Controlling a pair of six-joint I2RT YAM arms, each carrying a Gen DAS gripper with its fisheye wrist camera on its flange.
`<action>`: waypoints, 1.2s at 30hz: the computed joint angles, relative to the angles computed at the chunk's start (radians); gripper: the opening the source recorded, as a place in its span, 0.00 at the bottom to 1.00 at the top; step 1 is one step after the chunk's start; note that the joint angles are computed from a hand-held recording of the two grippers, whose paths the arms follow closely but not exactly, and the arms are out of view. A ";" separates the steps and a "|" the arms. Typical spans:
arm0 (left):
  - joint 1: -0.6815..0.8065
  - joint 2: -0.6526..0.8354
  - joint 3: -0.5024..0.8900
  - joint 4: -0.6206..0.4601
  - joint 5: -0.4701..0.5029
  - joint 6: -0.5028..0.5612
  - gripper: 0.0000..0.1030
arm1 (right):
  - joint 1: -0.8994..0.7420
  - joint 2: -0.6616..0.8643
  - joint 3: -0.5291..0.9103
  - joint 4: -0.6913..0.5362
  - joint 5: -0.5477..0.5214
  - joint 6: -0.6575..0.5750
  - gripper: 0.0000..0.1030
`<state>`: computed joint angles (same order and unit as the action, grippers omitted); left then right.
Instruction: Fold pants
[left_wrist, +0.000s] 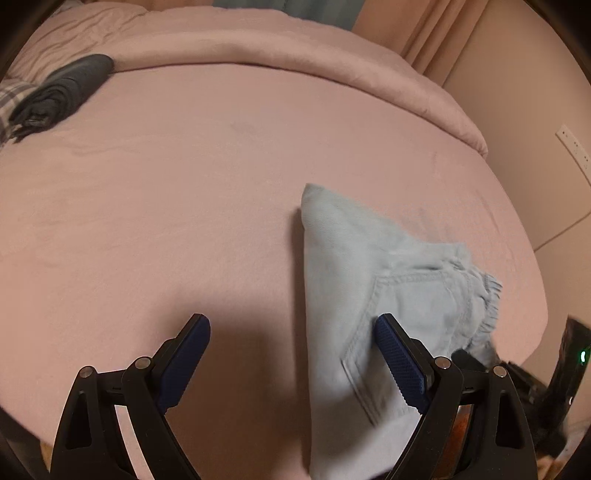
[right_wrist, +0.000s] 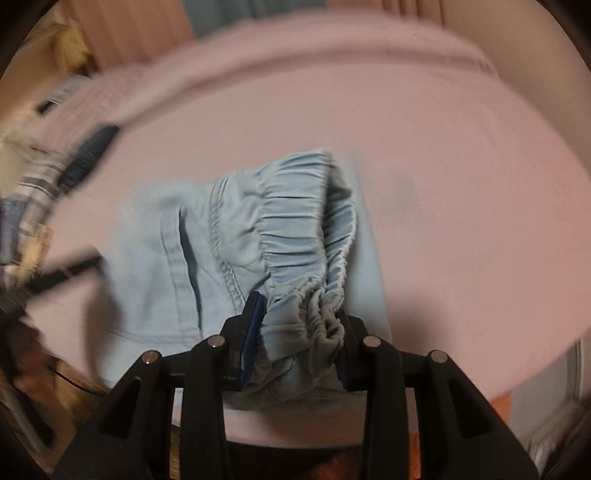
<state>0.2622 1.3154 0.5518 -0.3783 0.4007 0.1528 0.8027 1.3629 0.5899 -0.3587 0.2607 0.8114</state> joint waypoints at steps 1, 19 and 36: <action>-0.011 0.030 0.017 0.006 -0.008 -0.010 0.88 | 0.002 0.009 -0.036 0.052 -0.004 0.009 0.34; -0.124 0.244 0.139 0.092 0.034 -0.070 0.19 | 0.003 -0.060 -0.078 0.034 0.027 0.060 0.34; -0.079 0.338 0.307 -0.063 0.112 -0.019 0.21 | 0.013 -0.076 -0.101 0.045 0.030 0.063 0.33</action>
